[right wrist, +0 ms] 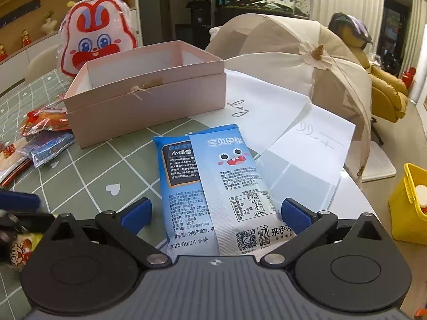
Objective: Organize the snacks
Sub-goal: 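Lift the blue biscuit packet with the right tool toward the pink box, then grasp the yellow-red candy bag with the left tool and lift it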
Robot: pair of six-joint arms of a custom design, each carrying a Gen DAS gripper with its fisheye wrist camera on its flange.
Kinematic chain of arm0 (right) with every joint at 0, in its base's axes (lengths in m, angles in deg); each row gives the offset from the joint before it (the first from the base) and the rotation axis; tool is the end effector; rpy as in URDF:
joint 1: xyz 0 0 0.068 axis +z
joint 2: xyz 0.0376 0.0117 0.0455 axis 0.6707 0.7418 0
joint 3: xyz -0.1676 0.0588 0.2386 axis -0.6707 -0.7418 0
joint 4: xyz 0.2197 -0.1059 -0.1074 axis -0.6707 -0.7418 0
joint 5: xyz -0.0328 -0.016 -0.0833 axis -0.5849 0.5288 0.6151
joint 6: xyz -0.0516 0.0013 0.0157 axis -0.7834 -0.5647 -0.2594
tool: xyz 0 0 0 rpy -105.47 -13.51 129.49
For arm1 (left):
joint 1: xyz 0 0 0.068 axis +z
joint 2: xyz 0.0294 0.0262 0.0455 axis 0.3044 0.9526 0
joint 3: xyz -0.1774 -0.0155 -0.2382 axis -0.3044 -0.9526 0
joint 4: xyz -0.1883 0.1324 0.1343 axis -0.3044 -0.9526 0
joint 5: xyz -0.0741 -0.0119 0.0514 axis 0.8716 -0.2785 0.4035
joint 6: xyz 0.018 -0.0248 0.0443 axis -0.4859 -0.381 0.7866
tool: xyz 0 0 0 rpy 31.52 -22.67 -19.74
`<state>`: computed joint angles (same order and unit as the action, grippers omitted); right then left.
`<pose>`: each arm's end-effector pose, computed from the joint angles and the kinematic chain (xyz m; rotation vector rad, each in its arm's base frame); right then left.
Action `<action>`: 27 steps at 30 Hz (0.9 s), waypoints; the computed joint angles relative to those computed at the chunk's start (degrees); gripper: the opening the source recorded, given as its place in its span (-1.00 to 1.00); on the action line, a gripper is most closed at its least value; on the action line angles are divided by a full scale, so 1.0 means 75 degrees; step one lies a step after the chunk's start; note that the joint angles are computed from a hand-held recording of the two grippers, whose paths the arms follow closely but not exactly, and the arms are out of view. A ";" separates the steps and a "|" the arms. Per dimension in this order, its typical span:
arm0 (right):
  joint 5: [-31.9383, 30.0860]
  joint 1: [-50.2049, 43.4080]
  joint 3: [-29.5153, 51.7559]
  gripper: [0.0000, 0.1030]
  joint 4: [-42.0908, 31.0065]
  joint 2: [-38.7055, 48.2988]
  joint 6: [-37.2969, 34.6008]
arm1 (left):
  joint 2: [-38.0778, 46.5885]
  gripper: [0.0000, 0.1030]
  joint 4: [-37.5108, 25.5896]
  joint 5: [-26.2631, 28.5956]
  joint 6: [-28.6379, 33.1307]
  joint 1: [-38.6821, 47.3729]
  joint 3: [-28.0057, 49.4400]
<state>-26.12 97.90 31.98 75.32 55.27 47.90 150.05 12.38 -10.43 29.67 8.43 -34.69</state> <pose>0.2003 0.2501 0.0965 0.4756 2.2880 -0.1509 0.3013 -0.0617 0.1583 0.9185 2.3585 -0.3341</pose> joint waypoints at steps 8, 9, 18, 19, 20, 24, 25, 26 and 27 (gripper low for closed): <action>-0.1223 -0.0613 -0.0826 0.92 0.1385 -0.0998 -0.3037 | -0.0545 -0.34 -0.3273 0.0461 -0.1058 0.1154 0.1044; -0.1190 -0.0632 -0.0786 0.92 0.1398 -0.1031 -0.3412 | -0.0462 -0.34 -0.3703 0.0637 -0.1044 0.1240 0.1201; -0.1792 -0.1140 -0.0407 0.92 0.1616 -0.0731 -0.4670 | 0.0037 -0.35 -0.1839 0.0282 -0.3034 0.0806 0.0792; -0.1836 -0.1167 -0.0451 0.92 0.1709 -0.0728 -0.4715 | 0.0017 -0.35 -0.1145 0.0183 -0.3488 0.0772 0.0619; -0.1871 -0.1193 -0.0520 0.92 0.1840 -0.0731 -0.4756 | -0.0060 -0.35 -0.0513 -0.0041 -0.3874 0.0706 0.0414; -0.1959 -0.1271 -0.0959 0.95 0.2586 -0.0791 -0.4912 | -0.0526 -0.35 0.0060 -0.1079 -0.4728 0.0341 0.0044; -0.1976 -0.1284 -0.1061 0.96 0.2750 -0.0806 -0.4940 | -0.0669 -0.35 -0.0105 -0.1209 -0.4772 0.0240 0.0018; -0.1992 -0.1299 -0.1191 0.97 0.2973 -0.0818 -0.4975 | -0.0885 -0.35 -0.0311 -0.1463 -0.4752 0.0073 -0.0055; -0.1997 -0.1305 -0.1285 0.98 0.3140 -0.0821 -0.4989 | -0.1073 -0.35 -0.0486 -0.1736 -0.4718 -0.0089 -0.0137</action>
